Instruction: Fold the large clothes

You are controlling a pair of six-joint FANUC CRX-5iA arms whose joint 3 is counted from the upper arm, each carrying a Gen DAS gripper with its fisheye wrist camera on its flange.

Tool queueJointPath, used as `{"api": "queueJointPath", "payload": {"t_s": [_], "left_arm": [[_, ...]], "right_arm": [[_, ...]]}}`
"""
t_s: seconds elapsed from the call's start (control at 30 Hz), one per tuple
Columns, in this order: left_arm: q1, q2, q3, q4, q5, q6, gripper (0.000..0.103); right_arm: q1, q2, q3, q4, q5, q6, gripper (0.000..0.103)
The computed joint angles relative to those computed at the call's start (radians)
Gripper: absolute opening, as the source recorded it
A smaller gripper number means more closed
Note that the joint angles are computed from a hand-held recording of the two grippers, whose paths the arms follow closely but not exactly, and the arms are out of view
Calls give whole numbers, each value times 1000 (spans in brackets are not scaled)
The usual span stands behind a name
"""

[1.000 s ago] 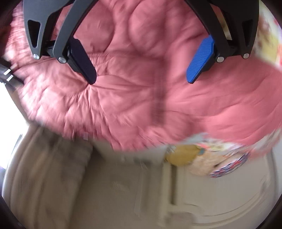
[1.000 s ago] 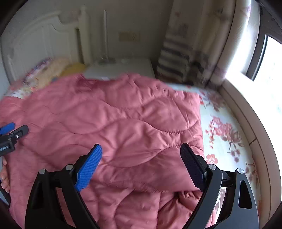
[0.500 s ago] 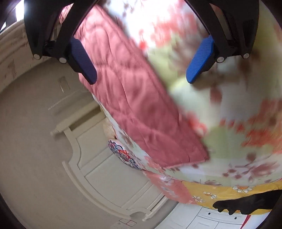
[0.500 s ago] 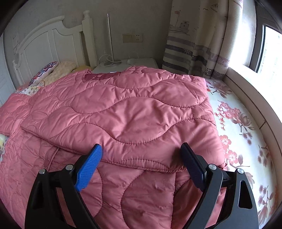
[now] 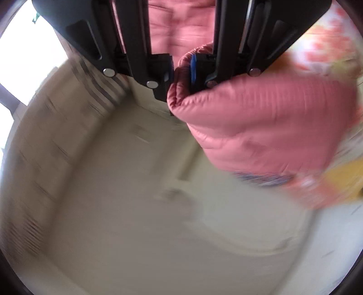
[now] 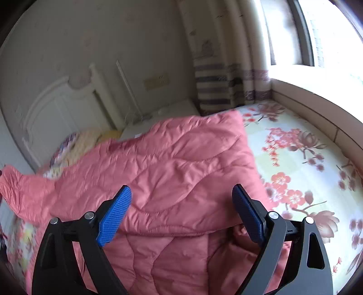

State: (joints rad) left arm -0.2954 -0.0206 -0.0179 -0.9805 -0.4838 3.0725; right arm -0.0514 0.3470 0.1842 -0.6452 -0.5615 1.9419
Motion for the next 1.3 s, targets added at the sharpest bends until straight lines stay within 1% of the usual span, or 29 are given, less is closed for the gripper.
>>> {"api": "queueJointPath", "payload": {"t_s": [0.07,0.1,0.13,0.17,0.23,0.27,0.3,0.33,0.37,0.4,0.43,0.47,0.53,0.6,0.63,0.67,0.7,0.73,0.77,0.8,0.87,0.9,0.93,1.0,1.03,1.1,1.13,1.2,1.3], "left_arm": [[-13,65,51,117,102,-173,10],[-27,123,92,204,148,-298,10],[-39,163,121,262,159,-385,11],[-45,212,150,359,173,-511,11],[-55,325,194,609,206,-773,14],[-59,378,213,732,204,-903,16],[-75,447,255,822,164,-1019,16],[-83,485,281,862,131,-1082,19],[-98,531,333,854,65,-1103,20],[-111,589,398,854,-31,-1140,20],[-116,617,432,854,-77,-1158,22],[-117,629,438,857,-93,-1184,23],[-108,606,386,907,-59,-1243,27],[-83,561,326,1002,-34,-1336,47],[-80,537,300,1021,-1,-1349,75],[-85,492,259,1003,59,-1324,93],[-89,430,198,933,117,-1246,96],[-92,403,171,889,179,-1196,96],[-96,368,154,793,188,-1093,96],[-103,333,142,673,173,-962,96],[-126,278,131,444,91,-700,96],[-138,271,131,379,48,-617,96],[-137,259,114,360,-7,-574,96],[-114,248,78,412,-68,-580,95],[-106,236,59,425,-74,-575,95],[-86,206,9,448,-50,-569,95],[-81,198,-7,451,-38,-566,95],[-75,201,-15,456,-27,-574,95],[-64,217,-16,507,-20,-633,95]], "right_arm": [[-11,-17,-23,-28,57,-4,86],[-19,-29,-43,-51,103,-2,86],[-23,-37,-57,-62,137,-7,86],[-29,-46,-75,-70,180,-27,86],[-49,-55,-88,-110,226,-42,86],[-54,-58,-97,-109,252,-68,86],[-59,-57,-98,-105,261,-90,86],[-68,-51,-93,-106,256,-115,86],[-77,-43,-83,-111,240,-125,86],[-79,-34,-75,-96,228,-150,86],[-82,-31,-71,-96,219,-151,86],[-84,-27,-64,-102,208,-140,86],[-82,-25,-56,-111,200,-112,86],[-89,-30,-59,-151,191,-48,86],[-87,-31,-62,-156,192,-37,86],[-87,-31,-63,-168,189,-21,86],[-93,-31,-59,-185,181,-2,86],[-95,-36,-64,-203,180,16,86],[-100,-39,-65,-224,174,40,86],[-106,-38,-60,-247,160,68,86],[-113,-33,-47,-268,126,96,86],[-121,-26,-33,-279,87,108,86],[-137,-6,5,-296,-5,108,85],[-175,54,109,-336,-240,82,85],[-174,76,147,-324,-316,50,82],[-147,85,174,-273,-362,26,79],[-117,89,189,-222,-375,25,75],[-60,108,223,-114,-402,-13,73],[-26,177,314,-63,-504,-108,71]]}}
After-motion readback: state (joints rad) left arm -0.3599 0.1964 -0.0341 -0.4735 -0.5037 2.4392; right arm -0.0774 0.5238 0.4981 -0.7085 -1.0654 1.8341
